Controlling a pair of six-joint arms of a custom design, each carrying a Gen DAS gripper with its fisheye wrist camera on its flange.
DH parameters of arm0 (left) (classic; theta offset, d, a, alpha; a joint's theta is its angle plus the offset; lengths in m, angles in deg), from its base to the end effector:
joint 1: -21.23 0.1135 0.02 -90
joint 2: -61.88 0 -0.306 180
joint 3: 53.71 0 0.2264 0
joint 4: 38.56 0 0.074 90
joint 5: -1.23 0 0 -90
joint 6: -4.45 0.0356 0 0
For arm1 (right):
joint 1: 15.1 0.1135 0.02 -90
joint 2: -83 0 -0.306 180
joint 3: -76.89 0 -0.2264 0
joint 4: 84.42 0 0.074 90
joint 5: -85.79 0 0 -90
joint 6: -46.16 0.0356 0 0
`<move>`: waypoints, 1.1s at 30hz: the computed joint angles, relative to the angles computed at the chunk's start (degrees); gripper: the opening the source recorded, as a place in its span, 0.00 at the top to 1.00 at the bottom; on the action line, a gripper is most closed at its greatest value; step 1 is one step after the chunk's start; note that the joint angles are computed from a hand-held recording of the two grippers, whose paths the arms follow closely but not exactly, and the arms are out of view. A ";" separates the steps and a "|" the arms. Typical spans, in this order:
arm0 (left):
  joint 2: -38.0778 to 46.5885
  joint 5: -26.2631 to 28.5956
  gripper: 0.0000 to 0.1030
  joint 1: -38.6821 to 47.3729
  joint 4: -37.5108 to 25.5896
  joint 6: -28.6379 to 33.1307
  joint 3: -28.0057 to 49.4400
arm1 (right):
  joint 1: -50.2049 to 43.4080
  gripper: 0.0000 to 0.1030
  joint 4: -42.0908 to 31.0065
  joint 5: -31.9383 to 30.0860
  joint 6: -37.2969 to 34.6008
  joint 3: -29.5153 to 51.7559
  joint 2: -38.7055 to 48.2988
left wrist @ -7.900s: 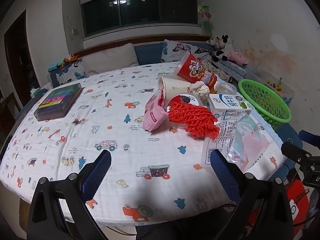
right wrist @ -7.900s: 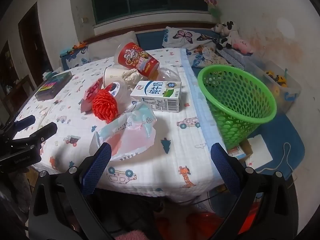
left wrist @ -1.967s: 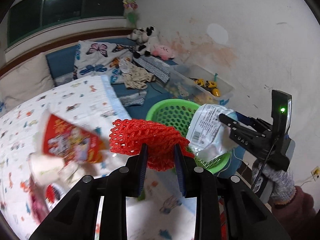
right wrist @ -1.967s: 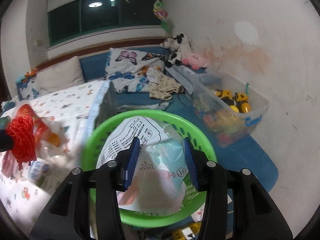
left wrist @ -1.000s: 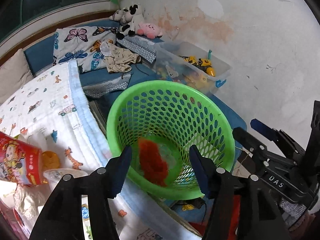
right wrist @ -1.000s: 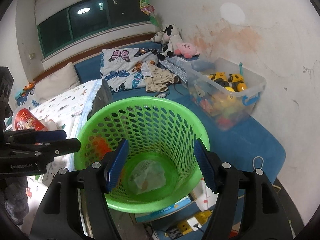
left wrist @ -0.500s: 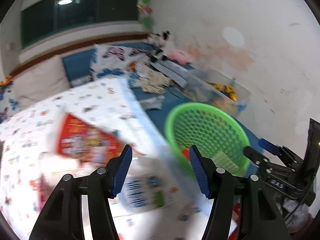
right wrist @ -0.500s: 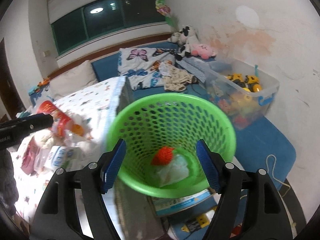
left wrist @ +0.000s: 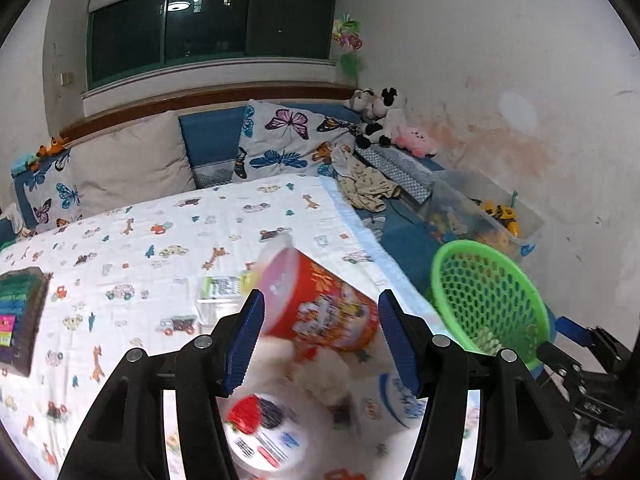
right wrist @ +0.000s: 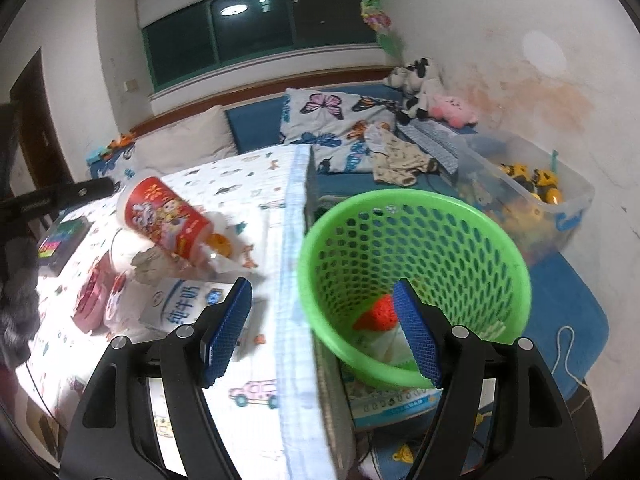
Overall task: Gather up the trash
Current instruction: 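Grasp the red paper cup with the left tool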
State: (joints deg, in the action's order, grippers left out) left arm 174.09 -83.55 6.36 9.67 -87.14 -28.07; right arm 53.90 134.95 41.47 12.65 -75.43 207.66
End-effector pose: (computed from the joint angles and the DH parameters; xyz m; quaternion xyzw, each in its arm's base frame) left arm 0.2264 -0.0635 0.1029 0.1237 0.8908 -0.1029 0.4249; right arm 0.1024 0.1958 0.0570 0.0112 0.8915 0.0578 0.4491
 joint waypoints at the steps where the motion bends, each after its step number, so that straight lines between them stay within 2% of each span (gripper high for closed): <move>1: 0.47 1.70 0.44 1.23 -1.88 0.97 1.68 | -0.18 0.29 0.03 -0.36 -0.50 0.31 0.13; 11: 5.78 6.44 0.47 4.56 -12.04 6.13 11.81 | -4.22 0.28 -0.15 -7.10 -7.75 6.28 2.44; 17: 7.57 12.89 0.54 7.07 -18.91 8.49 16.62 | -9.06 0.29 2.23 -15.55 -13.50 10.12 4.52; 21: 8.81 14.19 0.63 6.58 -21.76 10.04 18.63 | -12.76 0.29 3.81 -22.46 -15.30 12.44 6.32; 26: 9.61 16.90 0.75 7.11 -20.42 11.12 18.02 | -16.41 0.29 3.43 -29.71 -16.08 16.04 8.33; 30: 8.86 18.13 0.88 6.98 -17.82 10.58 16.18 | -17.91 0.29 2.09 -32.81 -16.26 18.58 9.18; 33: 8.44 18.89 0.92 7.16 -16.52 9.82 15.15 | -19.71 0.29 1.90 -35.40 -15.81 20.09 10.37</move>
State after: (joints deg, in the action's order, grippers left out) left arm 182.54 -64.66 13.52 -6.84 -77.32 -12.92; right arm 34.18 136.84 6.07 -3.16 -55.34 218.04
